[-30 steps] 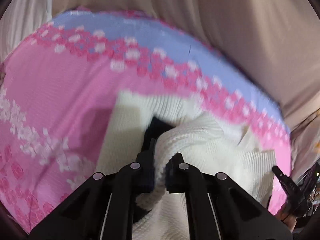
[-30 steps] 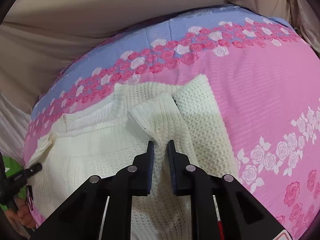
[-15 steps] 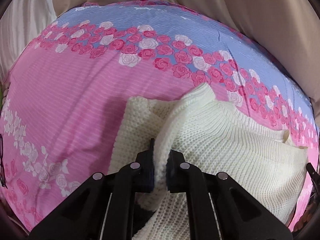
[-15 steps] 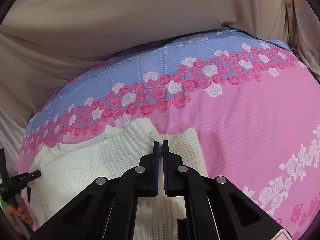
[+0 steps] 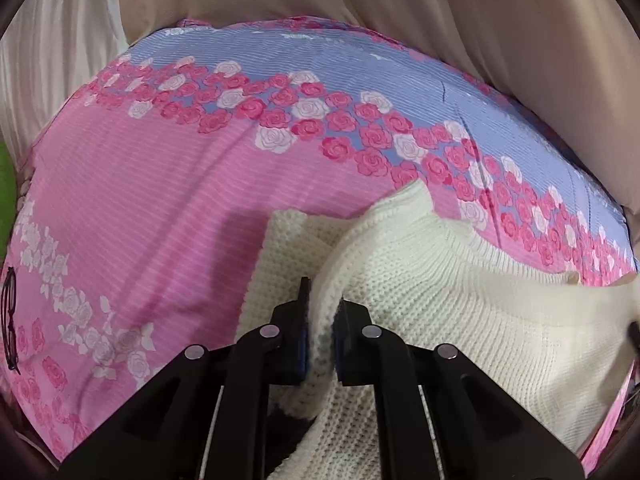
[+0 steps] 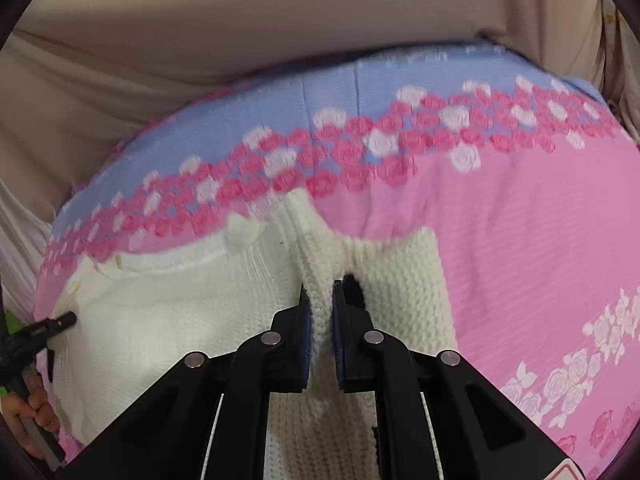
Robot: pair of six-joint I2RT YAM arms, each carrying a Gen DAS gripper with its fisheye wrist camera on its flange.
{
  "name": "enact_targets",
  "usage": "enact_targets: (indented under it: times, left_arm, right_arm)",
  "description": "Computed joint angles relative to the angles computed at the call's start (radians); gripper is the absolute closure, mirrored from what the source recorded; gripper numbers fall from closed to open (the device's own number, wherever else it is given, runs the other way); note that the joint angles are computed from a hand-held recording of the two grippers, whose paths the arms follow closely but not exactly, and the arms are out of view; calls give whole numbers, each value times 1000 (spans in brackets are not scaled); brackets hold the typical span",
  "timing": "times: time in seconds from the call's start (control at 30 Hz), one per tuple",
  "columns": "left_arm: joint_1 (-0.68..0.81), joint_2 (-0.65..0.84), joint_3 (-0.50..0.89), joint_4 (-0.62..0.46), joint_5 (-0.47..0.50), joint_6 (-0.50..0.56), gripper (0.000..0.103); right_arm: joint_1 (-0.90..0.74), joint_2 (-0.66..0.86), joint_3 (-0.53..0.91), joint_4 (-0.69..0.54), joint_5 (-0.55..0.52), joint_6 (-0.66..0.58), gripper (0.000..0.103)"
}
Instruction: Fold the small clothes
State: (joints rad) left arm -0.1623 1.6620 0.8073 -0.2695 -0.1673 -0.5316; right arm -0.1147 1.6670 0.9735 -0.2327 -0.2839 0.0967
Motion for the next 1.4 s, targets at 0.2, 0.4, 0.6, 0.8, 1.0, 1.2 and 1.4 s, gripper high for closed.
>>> enact_targets:
  times: [0.2, 0.4, 0.6, 0.8, 1.0, 1.2, 1.4]
  left_arm:
    - [-12, 82, 66, -44, -32, 37, 91]
    - [18, -223, -135, -72, 67, 41, 66]
    - [-50, -565, -399, -191, 66, -78, 60]
    - [-128, -569, -492, -176, 8, -157, 66]
    - [-61, -540, -466, -210, 0, -106, 69]
    - [-44, -705, -466, -373, 25, -121, 69]
    - [-354, -738, -338, -472, -96, -277, 69]
  right_arm:
    - [19, 202, 133, -108, 80, -14, 94]
    - [-49, -175, -170, -51, 23, -20, 75]
    - [-174, -466, -456, -193, -3, -178, 67]
    - [-188, -484, -541, -162, -13, -182, 76]
    - [-242, -589, -477, -239, -38, -171, 95]
    - [-297, -466, -495, -258, -13, -269, 93]
    - [-99, -749, -446, -416, -14, -153, 87]
